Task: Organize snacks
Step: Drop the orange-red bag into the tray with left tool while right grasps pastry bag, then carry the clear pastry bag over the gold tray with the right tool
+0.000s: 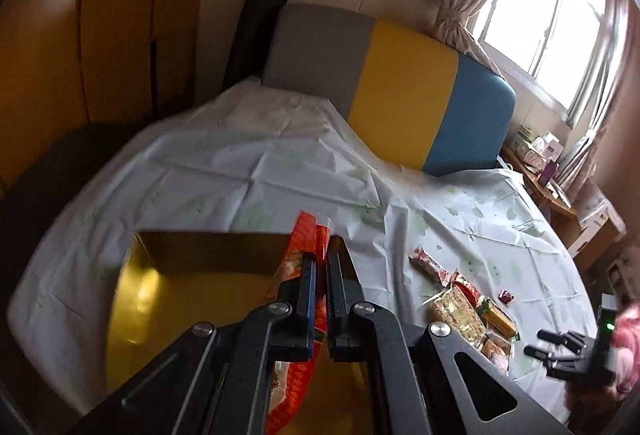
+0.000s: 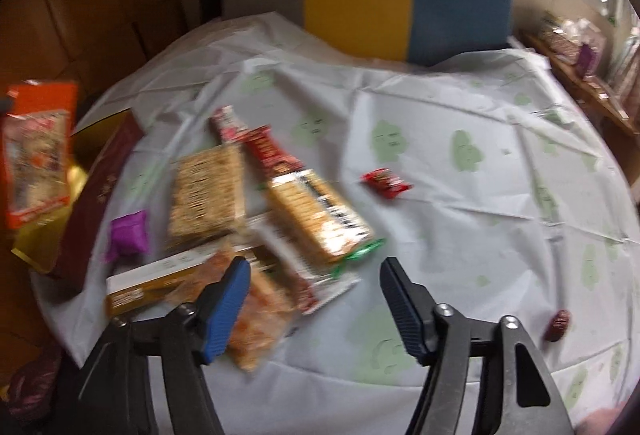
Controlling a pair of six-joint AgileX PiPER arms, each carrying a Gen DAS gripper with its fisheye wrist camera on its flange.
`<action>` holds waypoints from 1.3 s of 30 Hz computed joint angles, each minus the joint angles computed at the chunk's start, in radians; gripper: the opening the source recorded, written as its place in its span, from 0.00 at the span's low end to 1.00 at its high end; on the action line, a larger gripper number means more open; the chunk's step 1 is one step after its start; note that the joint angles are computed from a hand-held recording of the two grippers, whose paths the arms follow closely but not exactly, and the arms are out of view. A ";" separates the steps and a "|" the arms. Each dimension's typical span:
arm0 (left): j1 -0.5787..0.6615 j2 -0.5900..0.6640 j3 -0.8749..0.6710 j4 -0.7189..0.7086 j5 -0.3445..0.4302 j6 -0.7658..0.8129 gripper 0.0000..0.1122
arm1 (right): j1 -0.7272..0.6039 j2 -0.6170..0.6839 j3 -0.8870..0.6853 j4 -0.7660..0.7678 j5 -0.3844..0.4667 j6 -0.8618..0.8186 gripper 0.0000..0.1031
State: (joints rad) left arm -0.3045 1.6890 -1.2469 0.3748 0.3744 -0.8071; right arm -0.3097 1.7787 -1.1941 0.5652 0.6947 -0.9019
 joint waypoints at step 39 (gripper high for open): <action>-0.499 0.162 0.128 0.317 -0.044 -0.311 0.12 | 0.217 0.110 0.019 -0.280 -0.071 0.101 0.61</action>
State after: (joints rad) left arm -0.8035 1.8512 -1.1188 0.6918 0.3303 -1.1183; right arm -0.0922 1.8892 -1.1755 0.2852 0.6233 -0.8007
